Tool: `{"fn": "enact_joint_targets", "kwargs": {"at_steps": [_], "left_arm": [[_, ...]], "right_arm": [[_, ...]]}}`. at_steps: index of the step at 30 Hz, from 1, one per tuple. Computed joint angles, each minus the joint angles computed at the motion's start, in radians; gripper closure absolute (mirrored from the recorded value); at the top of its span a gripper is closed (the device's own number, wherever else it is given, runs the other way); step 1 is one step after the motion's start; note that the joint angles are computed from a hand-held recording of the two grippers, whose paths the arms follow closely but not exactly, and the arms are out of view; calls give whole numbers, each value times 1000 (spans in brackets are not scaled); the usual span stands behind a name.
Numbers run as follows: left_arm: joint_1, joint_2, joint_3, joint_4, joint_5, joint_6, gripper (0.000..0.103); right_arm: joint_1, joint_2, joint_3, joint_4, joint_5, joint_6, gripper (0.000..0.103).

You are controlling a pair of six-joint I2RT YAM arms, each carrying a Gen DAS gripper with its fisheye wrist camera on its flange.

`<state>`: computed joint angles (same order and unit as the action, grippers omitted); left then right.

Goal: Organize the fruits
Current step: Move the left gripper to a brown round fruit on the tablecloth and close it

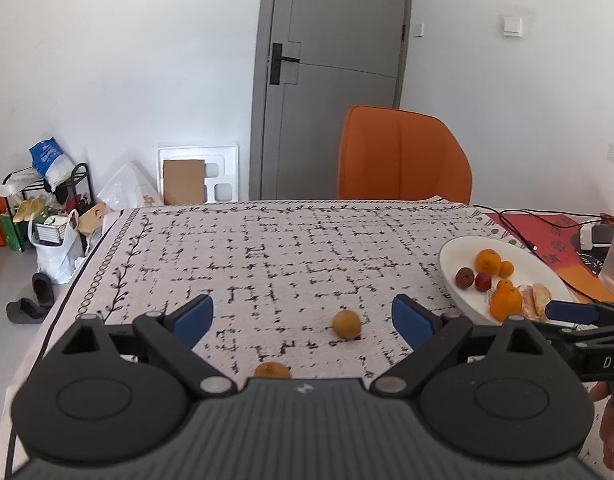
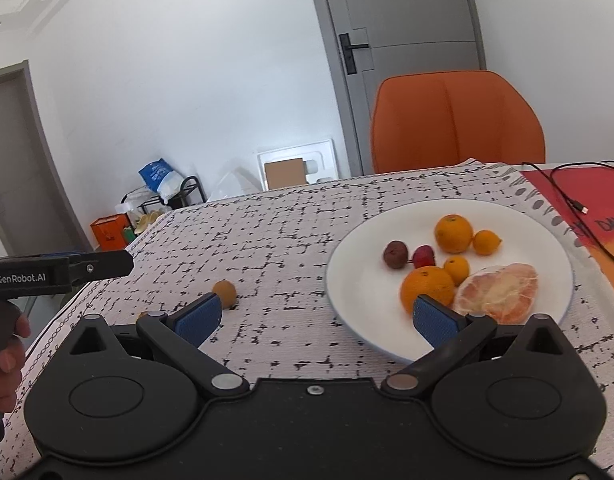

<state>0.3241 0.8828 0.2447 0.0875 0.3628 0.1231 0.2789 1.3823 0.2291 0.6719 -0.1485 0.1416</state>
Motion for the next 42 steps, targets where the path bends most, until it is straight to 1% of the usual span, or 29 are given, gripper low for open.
{"fn": "enact_joint_targets", "kwargs": {"at_steps": [2, 5, 11, 14, 20, 27, 30, 32, 36, 39, 42], "left_arm": [[19, -8, -12, 0, 5, 8, 8], [66, -9, -20, -10, 49, 20, 8], [138, -13, -42, -13, 107, 42, 8], [171, 15, -46, -2, 142, 49, 9], [186, 89, -66, 68, 160, 55, 11], [162, 181, -66, 156, 143, 30, 25], [152, 224, -62, 187, 139, 28, 32], [146, 251, -61, 209, 138, 30, 39], [125, 314, -51, 250, 118, 28, 43], [106, 353, -43, 273, 96, 19, 47], [93, 386, -38, 301, 86, 9, 58]], "right_arm": [[17, -1, 4, -10, 8, -6, 0], [42, 2, 14, -23, 21, -12, 0], [82, 12, 28, -41, 38, -11, 0], [101, 21, 34, -46, 48, -10, 0], [130, 55, 42, -38, 68, -11, 0], [146, 101, 66, -44, 63, -11, 0], [158, 118, 73, -38, 71, -12, 0], [159, 131, 81, -37, 67, -10, 0], [158, 146, 95, -42, 65, -9, 0], [154, 158, 104, -45, 54, -8, 0], [149, 176, 117, -51, 42, -6, 0]]}}
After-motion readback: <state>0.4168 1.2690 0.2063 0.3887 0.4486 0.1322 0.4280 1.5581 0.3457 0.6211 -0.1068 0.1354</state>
